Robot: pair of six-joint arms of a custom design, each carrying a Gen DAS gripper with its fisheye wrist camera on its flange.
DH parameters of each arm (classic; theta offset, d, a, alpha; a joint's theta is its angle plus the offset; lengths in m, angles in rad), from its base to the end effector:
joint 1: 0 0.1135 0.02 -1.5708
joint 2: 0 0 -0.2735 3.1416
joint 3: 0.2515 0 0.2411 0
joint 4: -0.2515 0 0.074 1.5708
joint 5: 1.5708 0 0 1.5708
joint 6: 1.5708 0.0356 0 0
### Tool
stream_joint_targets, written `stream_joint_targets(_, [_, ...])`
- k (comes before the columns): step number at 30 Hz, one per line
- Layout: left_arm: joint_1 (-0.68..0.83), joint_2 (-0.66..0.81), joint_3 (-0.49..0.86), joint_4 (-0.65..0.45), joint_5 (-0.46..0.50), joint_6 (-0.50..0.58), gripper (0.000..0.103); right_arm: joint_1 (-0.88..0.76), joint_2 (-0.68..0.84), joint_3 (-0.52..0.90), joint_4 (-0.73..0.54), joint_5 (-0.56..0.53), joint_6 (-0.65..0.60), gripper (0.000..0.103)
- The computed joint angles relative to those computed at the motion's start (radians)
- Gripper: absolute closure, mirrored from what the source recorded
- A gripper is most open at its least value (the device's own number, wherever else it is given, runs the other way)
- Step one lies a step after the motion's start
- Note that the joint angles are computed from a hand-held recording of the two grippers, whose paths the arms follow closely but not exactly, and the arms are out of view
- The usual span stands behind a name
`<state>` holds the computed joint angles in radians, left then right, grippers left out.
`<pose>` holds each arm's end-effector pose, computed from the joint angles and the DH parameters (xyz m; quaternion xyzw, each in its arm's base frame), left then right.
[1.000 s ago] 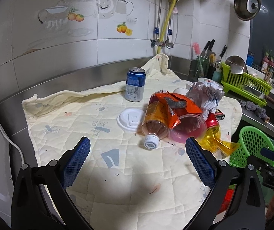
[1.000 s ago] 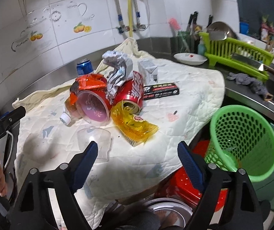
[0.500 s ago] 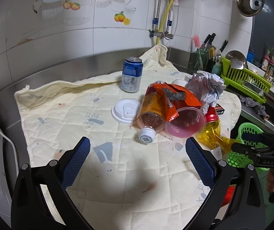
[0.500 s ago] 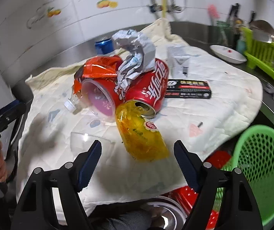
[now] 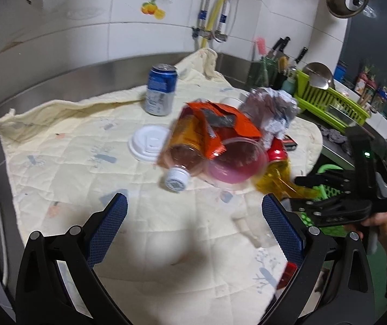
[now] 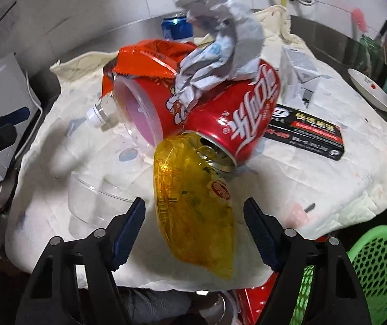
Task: Collect trash
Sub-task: 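Grasp the yellow chip bag with the right tool, then drop the chip bag into the green basket while the left tool grasps a plastic cup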
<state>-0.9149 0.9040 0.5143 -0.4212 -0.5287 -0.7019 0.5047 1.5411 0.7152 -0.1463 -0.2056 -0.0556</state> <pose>0.1129 -0.1173 0.2193 -0.0011 0.9016 -0.0913 0.4227 0.2377 0.1396 0.1660 -0.2919 0.9051 0.1609 0.2641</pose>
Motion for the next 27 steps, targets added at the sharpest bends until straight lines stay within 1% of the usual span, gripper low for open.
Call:
stream_joint_targets(5, [-0.04, 0.05, 0.002, 0.043, 0.018, 0.0, 0.005, 0.013, -0.003, -0.026, 0.035, 0.024, 0.018, 0.049])
stream_joint_targets(9, [-0.067, 0.098, 0.002, 0.087, 0.043, 0.0, 0.006, 0.009, -0.026, -0.053, 0.051, 0.02, 0.038, 0.052])
stream_joint_targets(17, [-0.109, 0.208, 0.018, 0.161, 0.074, 0.005, 0.006, 0.011, -0.132, -0.132, 0.076, 0.028, 0.073, 0.053])
stream_joint_targets(19, [-0.102, 0.238, 0.02, 0.193, 0.098, 0.007, 0.008, -0.004, -0.167, -0.157, 0.078, 0.025, 0.07, 0.053])
stream_joint_targets(20, [-0.096, 0.256, 0.02, 0.209, 0.111, 0.009, 0.01, -0.005, -0.182, -0.169, 0.081, 0.031, 0.075, 0.053])
stream_joint_targets(24, [-0.082, 0.335, 0.034, 0.253, 0.137, 0.013, 0.012, -0.027, -0.242, -0.209, 0.073, 0.042, 0.078, 0.053])
stream_joint_targets(27, [-0.059, 0.385, 0.05, 0.279, 0.175, 0.01, 0.015, -0.058, -0.303, -0.24, 0.053, 0.043, 0.08, 0.053])
